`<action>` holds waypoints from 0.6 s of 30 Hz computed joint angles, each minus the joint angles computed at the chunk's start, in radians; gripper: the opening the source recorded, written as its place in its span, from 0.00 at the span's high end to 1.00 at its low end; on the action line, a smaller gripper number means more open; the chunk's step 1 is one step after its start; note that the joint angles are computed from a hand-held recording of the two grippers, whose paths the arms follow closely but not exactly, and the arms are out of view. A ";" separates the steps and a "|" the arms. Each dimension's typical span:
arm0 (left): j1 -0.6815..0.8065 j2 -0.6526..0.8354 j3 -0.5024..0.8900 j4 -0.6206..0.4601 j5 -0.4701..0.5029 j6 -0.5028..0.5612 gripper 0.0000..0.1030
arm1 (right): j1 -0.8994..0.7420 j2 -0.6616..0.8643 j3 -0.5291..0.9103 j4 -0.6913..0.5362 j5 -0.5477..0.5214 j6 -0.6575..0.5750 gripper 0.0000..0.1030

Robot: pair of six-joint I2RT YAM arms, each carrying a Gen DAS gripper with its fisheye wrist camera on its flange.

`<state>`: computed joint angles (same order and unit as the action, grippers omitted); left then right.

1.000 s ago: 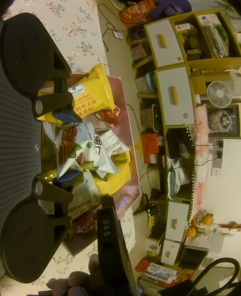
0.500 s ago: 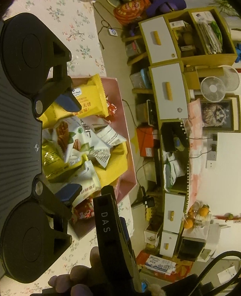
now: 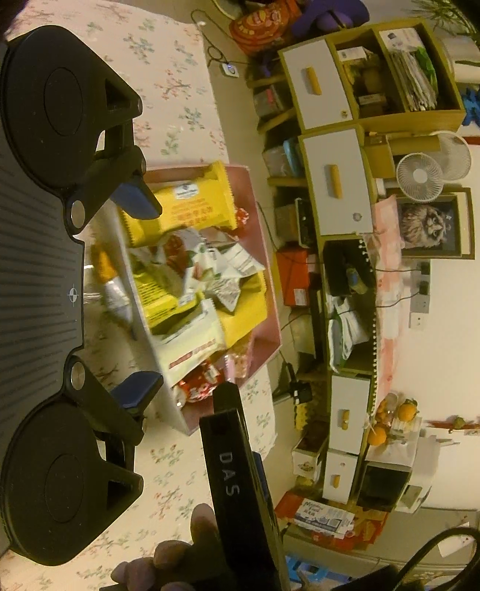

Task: Organize snacks
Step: 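Withdraw both open grippers from the box back over the loose snacks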

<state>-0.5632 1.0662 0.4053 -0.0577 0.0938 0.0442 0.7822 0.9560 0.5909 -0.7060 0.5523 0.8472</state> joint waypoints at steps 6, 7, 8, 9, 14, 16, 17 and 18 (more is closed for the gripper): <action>-0.010 -0.122 -0.034 -0.111 -0.020 -0.007 0.08 | 0.126 -0.026 0.008 -0.109 0.057 0.125 0.09; -0.008 -0.141 -0.039 -0.130 -0.015 -0.010 0.08 | 0.152 -0.025 0.013 -0.128 0.062 0.152 0.08; -0.006 -0.165 -0.047 -0.151 -0.010 -0.010 0.08 | 0.173 -0.022 0.017 -0.144 0.067 0.173 0.08; -0.005 -0.181 -0.053 -0.165 -0.009 -0.008 0.08 | 0.204 -0.015 0.023 -0.163 0.077 0.201 0.07; -0.005 -0.280 -0.090 -0.239 -0.024 -0.008 0.07 | 0.335 0.027 0.049 -0.238 0.113 0.296 0.05; 0.013 -0.314 -0.101 -0.268 -0.009 -0.005 0.07 | 0.378 0.049 0.057 -0.251 0.119 0.328 0.04; 0.024 -0.331 -0.106 -0.283 -0.003 0.001 0.07 | 0.397 0.059 0.061 -0.256 0.122 0.343 0.04; 0.034 -0.350 -0.112 -0.296 0.001 0.006 0.07 | 0.415 0.066 0.061 -0.257 0.125 0.358 0.03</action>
